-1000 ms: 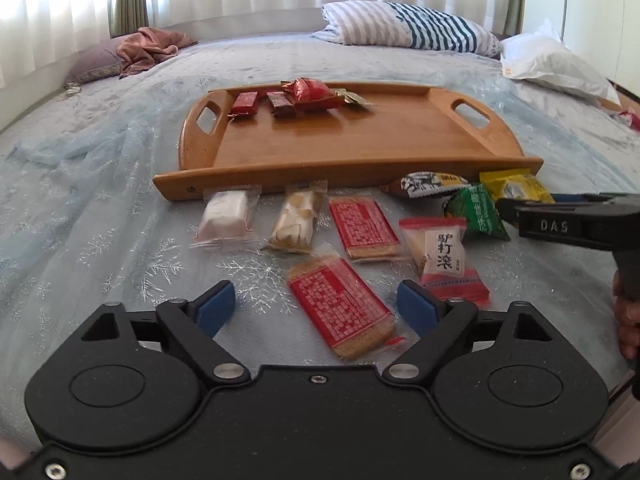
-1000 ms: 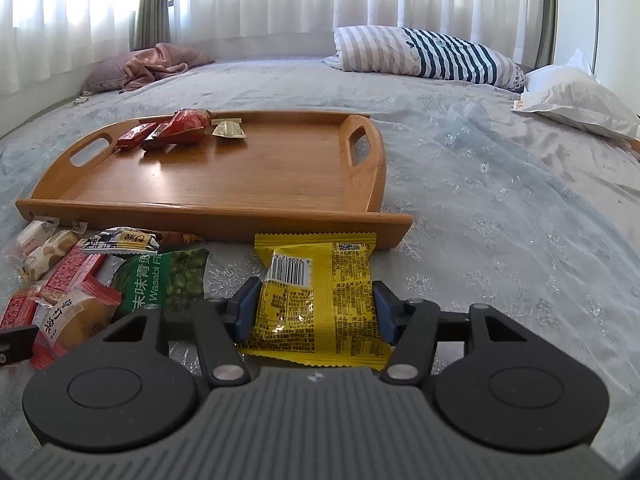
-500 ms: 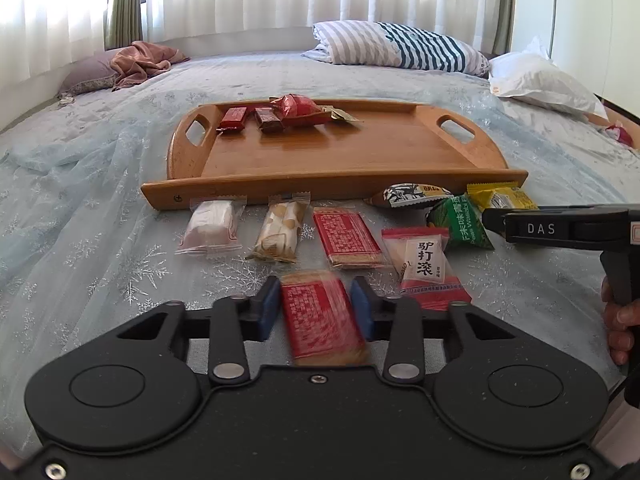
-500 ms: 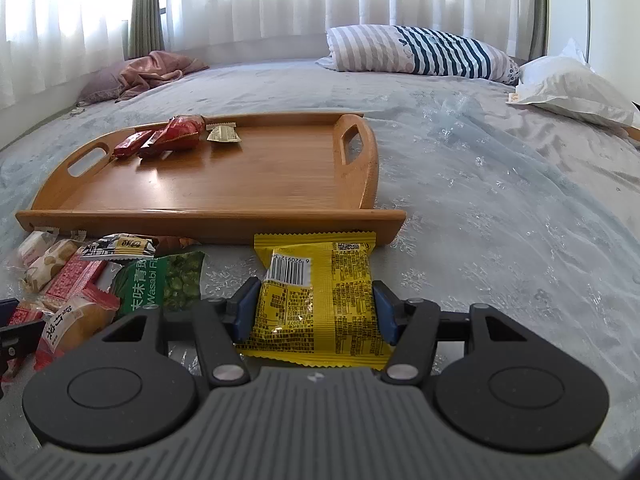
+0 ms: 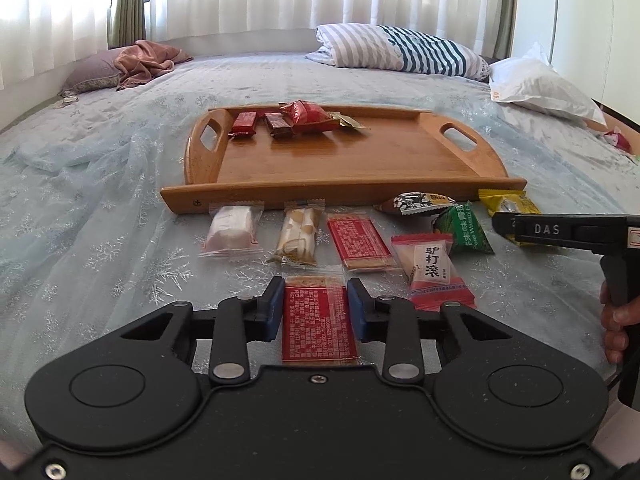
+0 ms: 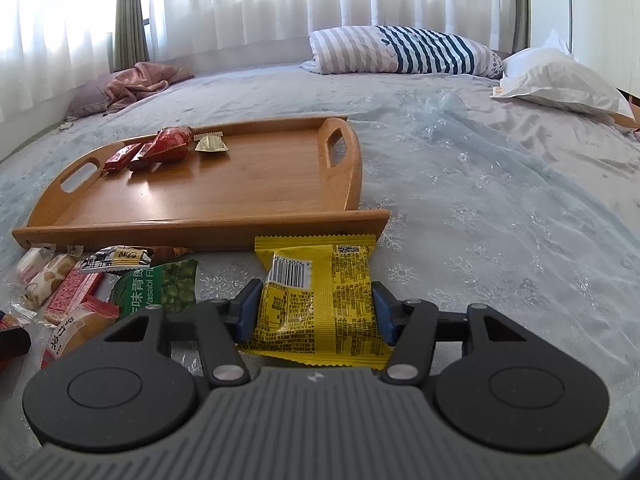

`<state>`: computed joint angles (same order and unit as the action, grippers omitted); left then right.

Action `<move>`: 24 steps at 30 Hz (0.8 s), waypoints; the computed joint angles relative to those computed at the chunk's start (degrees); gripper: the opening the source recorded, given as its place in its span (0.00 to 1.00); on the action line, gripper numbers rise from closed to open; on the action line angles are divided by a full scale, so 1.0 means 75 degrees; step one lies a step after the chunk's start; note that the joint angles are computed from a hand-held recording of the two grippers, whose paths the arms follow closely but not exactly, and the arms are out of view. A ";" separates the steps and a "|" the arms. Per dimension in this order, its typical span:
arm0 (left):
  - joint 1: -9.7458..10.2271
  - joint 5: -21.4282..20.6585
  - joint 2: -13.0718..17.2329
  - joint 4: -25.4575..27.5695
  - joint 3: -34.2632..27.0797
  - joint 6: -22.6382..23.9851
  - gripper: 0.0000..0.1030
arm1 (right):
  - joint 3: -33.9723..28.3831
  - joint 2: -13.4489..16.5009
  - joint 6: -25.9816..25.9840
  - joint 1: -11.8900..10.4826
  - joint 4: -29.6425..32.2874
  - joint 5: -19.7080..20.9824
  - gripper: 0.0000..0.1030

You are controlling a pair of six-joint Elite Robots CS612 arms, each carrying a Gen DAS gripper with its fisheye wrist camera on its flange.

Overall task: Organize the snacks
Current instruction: 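Carry the red packet and yellow chip bag over the wooden tray with both tools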

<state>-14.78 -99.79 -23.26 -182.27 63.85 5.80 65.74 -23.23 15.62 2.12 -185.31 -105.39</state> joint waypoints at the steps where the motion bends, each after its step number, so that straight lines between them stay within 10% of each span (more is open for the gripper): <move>1: 0.0002 0.0011 0.0002 -0.0004 -0.0014 0.0011 0.31 | 0.0010 -0.0006 0.0018 -0.0002 -0.0011 0.0006 0.58; 24: -0.0009 -0.0914 0.0373 -0.0318 -0.1098 0.0072 0.31 | 0.0113 -0.0235 0.0092 -0.0010 -0.0645 0.0162 0.58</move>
